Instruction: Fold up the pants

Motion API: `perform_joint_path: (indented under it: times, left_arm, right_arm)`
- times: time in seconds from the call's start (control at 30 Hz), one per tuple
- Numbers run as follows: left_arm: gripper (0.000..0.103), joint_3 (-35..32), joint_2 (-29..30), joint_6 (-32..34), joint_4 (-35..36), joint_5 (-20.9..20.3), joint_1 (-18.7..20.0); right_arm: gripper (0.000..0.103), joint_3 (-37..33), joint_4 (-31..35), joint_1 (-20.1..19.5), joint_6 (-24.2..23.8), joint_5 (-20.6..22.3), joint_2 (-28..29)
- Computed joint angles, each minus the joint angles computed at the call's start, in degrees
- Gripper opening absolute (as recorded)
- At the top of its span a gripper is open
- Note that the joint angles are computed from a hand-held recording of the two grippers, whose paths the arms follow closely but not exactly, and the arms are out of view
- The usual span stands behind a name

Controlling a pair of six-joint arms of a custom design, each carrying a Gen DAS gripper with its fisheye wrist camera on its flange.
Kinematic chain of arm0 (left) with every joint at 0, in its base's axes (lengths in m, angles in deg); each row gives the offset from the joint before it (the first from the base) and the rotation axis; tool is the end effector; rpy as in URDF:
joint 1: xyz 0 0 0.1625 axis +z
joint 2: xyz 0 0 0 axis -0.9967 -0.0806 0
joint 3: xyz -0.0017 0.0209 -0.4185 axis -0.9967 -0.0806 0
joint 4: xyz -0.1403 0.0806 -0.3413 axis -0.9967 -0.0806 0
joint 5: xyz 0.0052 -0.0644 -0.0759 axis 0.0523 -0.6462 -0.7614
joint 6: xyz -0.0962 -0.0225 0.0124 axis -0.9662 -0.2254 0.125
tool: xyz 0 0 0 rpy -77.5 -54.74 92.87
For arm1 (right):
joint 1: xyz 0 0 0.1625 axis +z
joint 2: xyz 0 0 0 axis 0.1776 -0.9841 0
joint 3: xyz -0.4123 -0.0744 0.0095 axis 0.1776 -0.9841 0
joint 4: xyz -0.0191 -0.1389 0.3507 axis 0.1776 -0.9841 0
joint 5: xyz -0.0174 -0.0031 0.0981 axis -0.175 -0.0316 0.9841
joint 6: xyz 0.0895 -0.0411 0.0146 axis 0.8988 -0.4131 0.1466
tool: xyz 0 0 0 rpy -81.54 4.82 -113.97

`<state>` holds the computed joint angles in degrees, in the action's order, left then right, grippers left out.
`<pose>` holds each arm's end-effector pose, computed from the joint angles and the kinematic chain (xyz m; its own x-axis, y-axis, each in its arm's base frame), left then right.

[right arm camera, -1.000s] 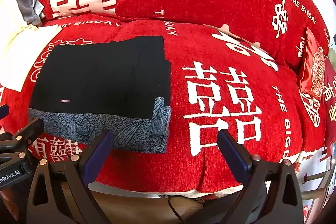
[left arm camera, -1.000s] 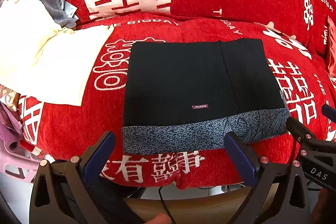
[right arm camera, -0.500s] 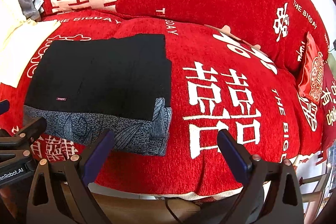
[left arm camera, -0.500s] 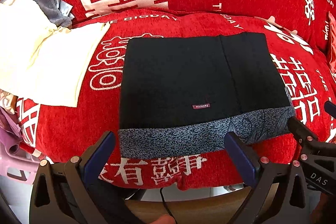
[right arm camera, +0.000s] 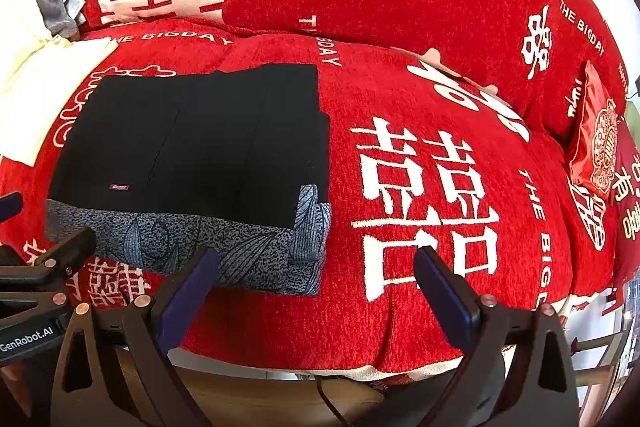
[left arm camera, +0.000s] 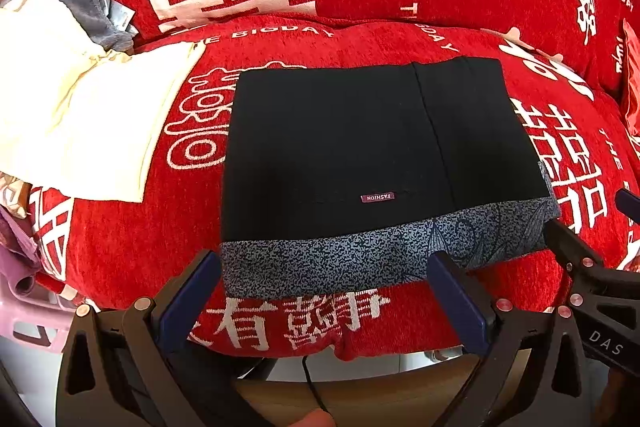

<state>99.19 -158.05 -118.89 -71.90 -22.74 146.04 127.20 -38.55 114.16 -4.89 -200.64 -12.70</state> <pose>-0.0942 -0.6085 0.4056 -0.6790 -0.2672 -0.6838 0.1314 0.8722 -0.4712 0.5006 -0.6401 0.0287 -0.4424 -0.3606 0.8211 -0.6120 0.7907 0.0175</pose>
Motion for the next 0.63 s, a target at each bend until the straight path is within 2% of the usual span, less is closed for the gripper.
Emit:
perform_joint_path:
  times: [0.43, 0.63]
  left_arm:
    - [0.103, 2.21, -1.82, 1.03, -2.29, -0.23, -1.02]
    - [0.103, 4.38, -2.91, 2.28, -4.41, -1.07, -0.94]
  right_arm:
    - [0.099, 1.57, -0.95, 1.03, 0.64, -0.99, -0.72]
    - [0.099, 4.14, -1.26, 0.83, 2.56, -0.41, -1.84]
